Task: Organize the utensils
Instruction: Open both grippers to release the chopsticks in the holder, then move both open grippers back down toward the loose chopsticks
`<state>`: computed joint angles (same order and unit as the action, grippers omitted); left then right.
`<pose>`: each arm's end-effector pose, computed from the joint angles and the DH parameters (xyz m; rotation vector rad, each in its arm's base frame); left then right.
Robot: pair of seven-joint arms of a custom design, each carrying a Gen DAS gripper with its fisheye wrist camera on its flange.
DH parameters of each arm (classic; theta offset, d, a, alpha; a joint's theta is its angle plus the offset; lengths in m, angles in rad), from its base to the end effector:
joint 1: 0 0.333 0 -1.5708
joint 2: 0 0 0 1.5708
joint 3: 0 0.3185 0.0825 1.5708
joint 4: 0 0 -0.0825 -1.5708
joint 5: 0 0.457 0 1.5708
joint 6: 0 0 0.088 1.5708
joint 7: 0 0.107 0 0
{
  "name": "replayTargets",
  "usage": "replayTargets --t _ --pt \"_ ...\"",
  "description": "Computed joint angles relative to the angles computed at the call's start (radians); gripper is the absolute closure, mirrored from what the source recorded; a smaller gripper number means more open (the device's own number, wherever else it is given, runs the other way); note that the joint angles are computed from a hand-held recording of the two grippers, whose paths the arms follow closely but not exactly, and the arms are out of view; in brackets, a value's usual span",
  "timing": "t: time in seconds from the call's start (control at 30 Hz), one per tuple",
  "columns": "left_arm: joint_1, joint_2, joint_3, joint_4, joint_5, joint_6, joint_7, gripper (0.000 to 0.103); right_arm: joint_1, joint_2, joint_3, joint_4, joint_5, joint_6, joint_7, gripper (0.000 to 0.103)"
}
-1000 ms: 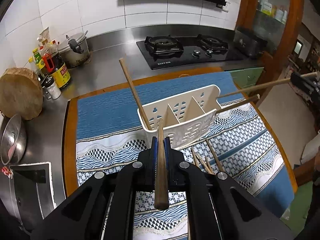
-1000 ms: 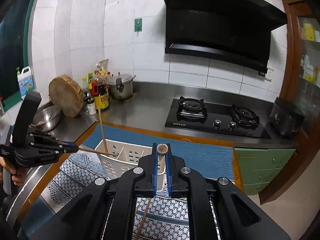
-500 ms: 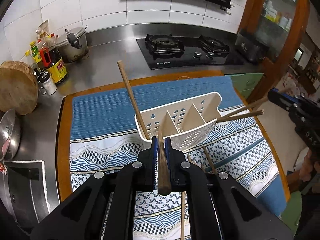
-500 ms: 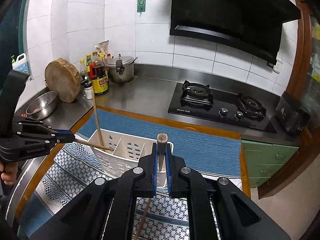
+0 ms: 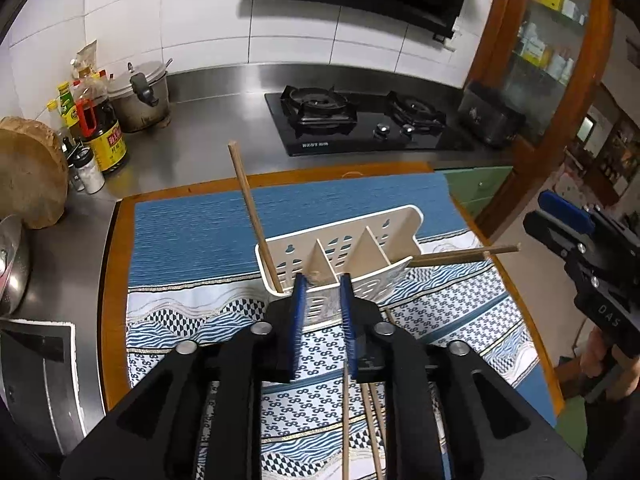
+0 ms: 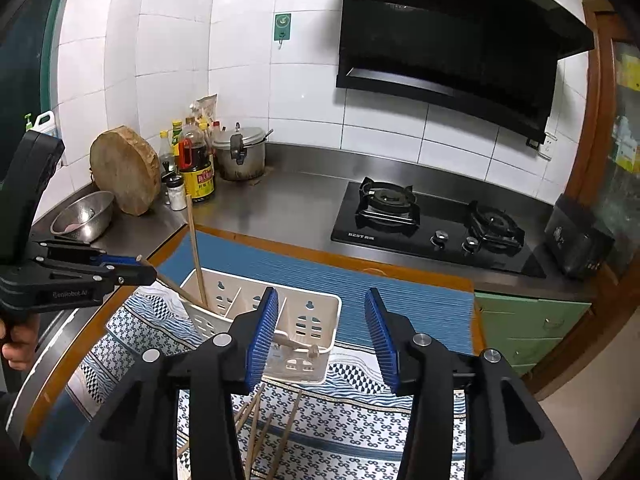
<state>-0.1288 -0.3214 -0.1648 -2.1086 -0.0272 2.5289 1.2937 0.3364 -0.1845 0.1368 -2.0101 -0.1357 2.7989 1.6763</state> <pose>0.5525 -0.1773 0.6215 -1.8468 1.8692 -0.8719 0.5498 0.2956 0.6367 -1.9294 1.1675 -0.7036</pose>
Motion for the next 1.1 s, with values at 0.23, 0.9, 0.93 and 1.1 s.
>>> replayTargets --t 0.23,0.9,0.93,1.1 --pt "0.001 -0.114 -0.011 -0.109 0.022 0.058 -0.036 0.073 -0.006 -0.132 0.009 -0.154 -0.012 0.041 0.013 0.043" --pt "-0.032 -0.513 -0.131 -0.61 0.14 0.18 -0.283 0.051 0.094 -0.417 0.001 -0.637 0.122 0.085 0.036 0.036" --pt "-0.042 -0.523 -0.128 -0.629 0.136 0.179 -0.293 0.051 0.1 -0.425 0.002 -0.654 0.127 0.089 0.038 0.036" --pt "-0.075 -0.559 -0.127 -0.699 0.13 0.17 -0.338 0.051 0.141 -0.425 -0.008 -0.691 0.15 0.092 0.025 0.045"
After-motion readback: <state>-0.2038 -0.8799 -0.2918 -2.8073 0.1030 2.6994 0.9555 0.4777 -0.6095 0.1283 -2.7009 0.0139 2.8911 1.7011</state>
